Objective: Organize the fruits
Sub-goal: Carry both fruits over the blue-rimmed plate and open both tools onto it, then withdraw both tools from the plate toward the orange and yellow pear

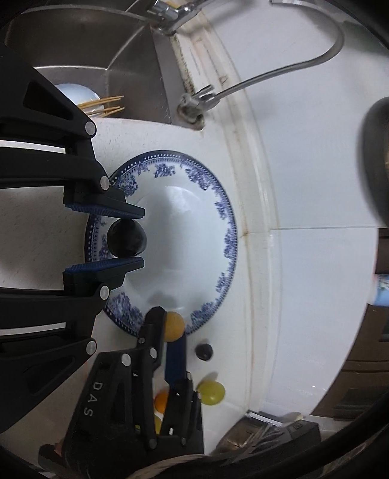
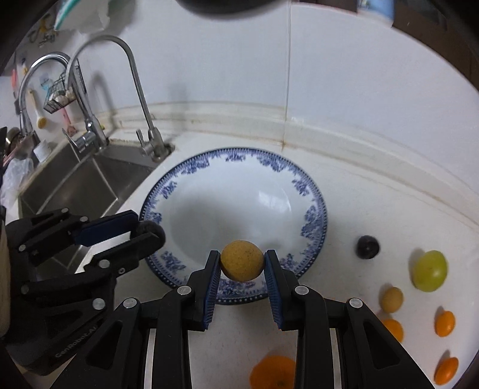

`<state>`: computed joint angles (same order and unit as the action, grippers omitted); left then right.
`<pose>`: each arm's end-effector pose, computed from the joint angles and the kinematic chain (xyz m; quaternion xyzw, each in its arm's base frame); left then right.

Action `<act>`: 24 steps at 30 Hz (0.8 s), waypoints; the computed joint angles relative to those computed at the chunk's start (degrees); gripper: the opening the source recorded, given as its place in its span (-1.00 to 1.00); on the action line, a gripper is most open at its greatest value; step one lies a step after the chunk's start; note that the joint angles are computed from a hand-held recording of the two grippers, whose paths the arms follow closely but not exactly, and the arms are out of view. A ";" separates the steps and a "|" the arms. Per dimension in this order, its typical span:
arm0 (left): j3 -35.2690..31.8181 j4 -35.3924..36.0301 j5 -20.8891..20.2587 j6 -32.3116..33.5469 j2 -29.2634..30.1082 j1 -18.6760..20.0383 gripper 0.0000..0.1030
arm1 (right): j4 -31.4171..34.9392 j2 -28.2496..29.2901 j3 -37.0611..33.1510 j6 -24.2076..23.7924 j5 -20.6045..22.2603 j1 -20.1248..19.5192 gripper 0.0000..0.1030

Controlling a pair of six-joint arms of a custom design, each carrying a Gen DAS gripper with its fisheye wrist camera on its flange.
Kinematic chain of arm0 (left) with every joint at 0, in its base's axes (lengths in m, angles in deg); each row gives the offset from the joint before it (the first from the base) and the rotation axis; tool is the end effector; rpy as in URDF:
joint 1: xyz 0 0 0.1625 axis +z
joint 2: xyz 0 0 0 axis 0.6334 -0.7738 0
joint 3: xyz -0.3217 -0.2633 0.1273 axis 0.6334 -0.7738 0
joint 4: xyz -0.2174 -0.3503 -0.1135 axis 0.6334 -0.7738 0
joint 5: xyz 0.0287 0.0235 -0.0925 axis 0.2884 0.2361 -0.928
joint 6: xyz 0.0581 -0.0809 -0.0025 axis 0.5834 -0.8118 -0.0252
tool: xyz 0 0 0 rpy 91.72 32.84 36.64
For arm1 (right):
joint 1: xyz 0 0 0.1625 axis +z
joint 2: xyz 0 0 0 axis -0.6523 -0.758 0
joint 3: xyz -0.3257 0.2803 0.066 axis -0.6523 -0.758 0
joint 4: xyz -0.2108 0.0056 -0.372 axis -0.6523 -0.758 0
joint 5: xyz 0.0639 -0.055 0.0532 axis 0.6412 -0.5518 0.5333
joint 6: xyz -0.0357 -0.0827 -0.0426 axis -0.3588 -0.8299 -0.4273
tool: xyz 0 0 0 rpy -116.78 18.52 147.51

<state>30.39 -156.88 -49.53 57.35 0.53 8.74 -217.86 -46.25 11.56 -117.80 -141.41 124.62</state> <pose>-0.3887 -0.7360 -0.0567 0.3061 0.8678 -0.2328 0.3146 0.0192 -0.7380 0.2993 0.2353 -0.8946 0.2360 0.2977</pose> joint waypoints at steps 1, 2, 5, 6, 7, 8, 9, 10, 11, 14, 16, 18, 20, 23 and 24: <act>-0.50 0.55 -0.27 -0.08 0.23 0.22 -0.50 | 0.15 0.59 -0.69 -0.15 -0.49 -0.03 -0.40; -1.04 1.30 -0.34 -0.26 0.48 0.39 -0.50 | 0.28 1.15 -1.29 -0.09 -1.23 0.01 -0.40; -2.46 2.96 -0.71 -0.08 1.12 0.74 -0.50 | 1.42 2.22 -2.75 0.47 -2.09 -0.10 -0.40; -2.78 3.15 -0.73 -0.03 1.30 0.80 -0.50 | 1.65 2.43 -3.01 0.62 -2.31 -0.14 -0.40; -3.12 3.42 -0.85 0.03 1.45 0.87 -0.50 | 2.19 2.56 -3.26 0.97 -2.40 -0.18 -0.40; -3.48 3.86 -0.93 -0.11 1.58 0.99 -0.49 | 3.09 2.65 -3.61 1.50 -2.17 -0.30 -0.40; -3.80 4.28 -1.01 -0.34 1.68 1.04 -0.49 | 3.51 2.70 -3.78 1.79 -2.06 -0.37 -0.40; -3.91 4.30 -1.29 -0.50 1.68 1.10 -0.49 | 3.77 2.80 -3.96 1.95 -2.11 -0.41 -0.40; -3.88 4.07 -1.49 -0.65 1.61 1.12 -0.48 | 3.83 2.87 -4.07 2.02 -2.02 -0.46 -0.40; -3.40 2.80 -0.75 -0.37 1.43 0.84 -0.33 | 3.24 2.43 -3.58 2.52 -0.91 -0.67 -0.38; -2.51 1.77 -0.43 -0.32 0.93 0.53 -0.33 | 2.83 1.90 -3.10 2.98 -0.04 -0.73 -0.30; -1.41 1.05 -0.18 -1.16 0.20 0.15 -0.33 | 1.70 1.07 -2.04 2.93 0.53 -0.70 -0.30; 0.36 -0.69 -0.04 -1.80 -0.84 -0.47 -0.33 | 0.23 -0.10 -0.55 3.08 1.63 -0.73 -0.30; 2.59 -2.53 0.45 -2.41 -2.10 -1.46 -0.30 | -2.56 -2.23 2.12 2.83 3.05 -0.68 -0.30; 3.44 -3.54 0.49 -2.37 -2.50 -1.82 -0.28 | -3.71 -2.94 3.06 2.51 3.36 -0.63 -0.30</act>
<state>33.84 -160.43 -49.03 54.98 -1.97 6.92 -221.58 -49.19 14.62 -115.28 -138.05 123.99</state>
